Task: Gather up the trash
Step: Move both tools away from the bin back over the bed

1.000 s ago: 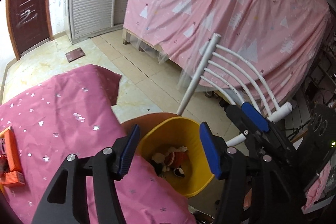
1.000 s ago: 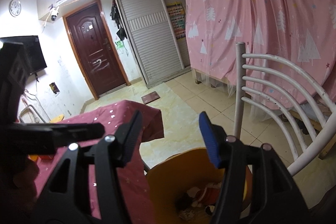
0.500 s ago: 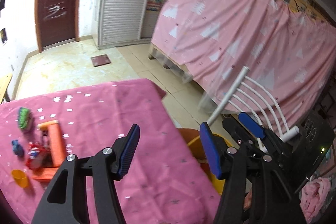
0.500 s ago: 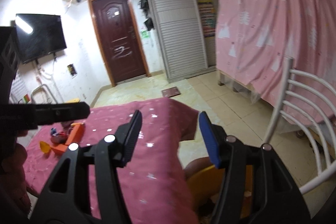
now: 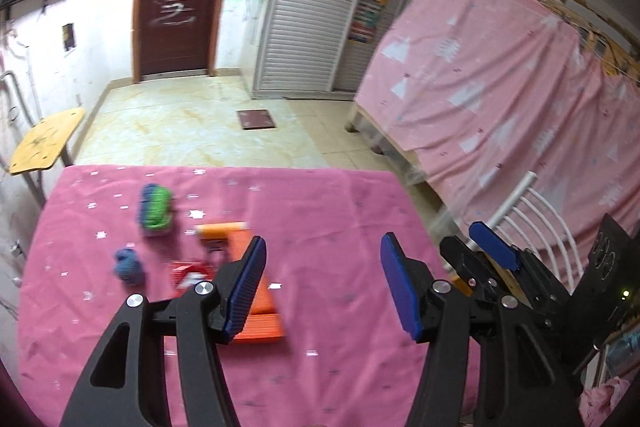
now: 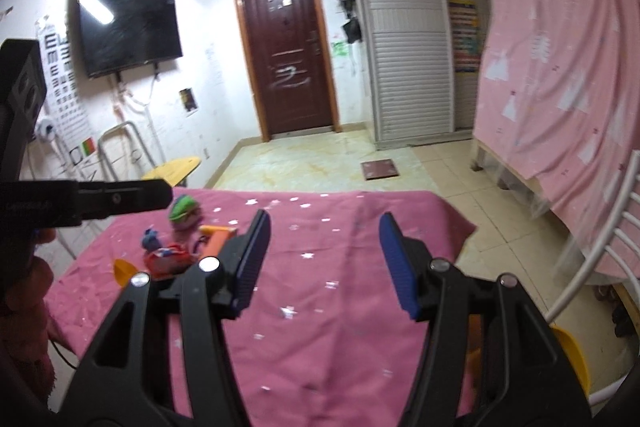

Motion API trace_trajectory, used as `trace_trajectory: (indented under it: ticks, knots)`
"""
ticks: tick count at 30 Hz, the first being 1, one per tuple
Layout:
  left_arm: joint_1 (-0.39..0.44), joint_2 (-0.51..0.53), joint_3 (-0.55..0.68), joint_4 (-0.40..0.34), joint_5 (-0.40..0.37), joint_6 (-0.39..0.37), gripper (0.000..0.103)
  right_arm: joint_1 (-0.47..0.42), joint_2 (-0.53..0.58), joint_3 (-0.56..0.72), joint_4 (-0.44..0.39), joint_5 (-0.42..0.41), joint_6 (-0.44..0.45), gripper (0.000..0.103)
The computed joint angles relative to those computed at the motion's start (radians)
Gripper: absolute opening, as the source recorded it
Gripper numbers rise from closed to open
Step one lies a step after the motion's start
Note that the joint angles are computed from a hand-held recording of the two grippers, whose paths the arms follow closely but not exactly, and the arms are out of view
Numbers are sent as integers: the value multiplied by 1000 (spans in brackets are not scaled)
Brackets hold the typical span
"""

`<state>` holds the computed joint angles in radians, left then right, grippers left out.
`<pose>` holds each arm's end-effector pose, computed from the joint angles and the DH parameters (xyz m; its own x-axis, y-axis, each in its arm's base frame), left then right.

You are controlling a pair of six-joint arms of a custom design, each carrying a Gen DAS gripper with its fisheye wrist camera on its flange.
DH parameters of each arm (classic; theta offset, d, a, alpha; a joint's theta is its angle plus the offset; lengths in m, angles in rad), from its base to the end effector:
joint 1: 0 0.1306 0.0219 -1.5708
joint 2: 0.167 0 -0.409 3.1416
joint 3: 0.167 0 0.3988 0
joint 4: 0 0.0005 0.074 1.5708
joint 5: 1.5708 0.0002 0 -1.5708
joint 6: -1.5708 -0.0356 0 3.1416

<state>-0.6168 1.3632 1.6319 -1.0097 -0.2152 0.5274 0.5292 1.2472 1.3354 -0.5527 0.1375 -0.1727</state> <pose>0.3874 -0.2660 0.5716 -0.6955 -0.1095 -0.7101 0.1001 0.9639 -0.2468 0.3937 0.2240 0.5206 -0.4487 -0.0652 -0.8913 -0.3220 0.9422 0.0931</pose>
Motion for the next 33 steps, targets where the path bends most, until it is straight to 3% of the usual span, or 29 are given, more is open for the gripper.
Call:
trace_trajectory:
  ticks: [5, 18, 23, 25, 33]
  knots:
    - [65, -37, -56, -5, -26, -3, 53, 48, 50, 42, -22, -1, 27, 54]
    - [230, -76, -166, 9, 0, 23, 53, 134, 179, 149, -79, -54, 66, 54]
    - [253, -62, -178, -3, -11, 2, 53, 158, 218, 184, -96, -75, 87, 55]
    - [262, -46, -172, -25, -22, 4, 53, 166, 232, 195, -103, -84, 94, 61]
    - [285, 3, -164, -62, 0, -11, 52, 187, 280, 234, -138, -111, 115, 68]
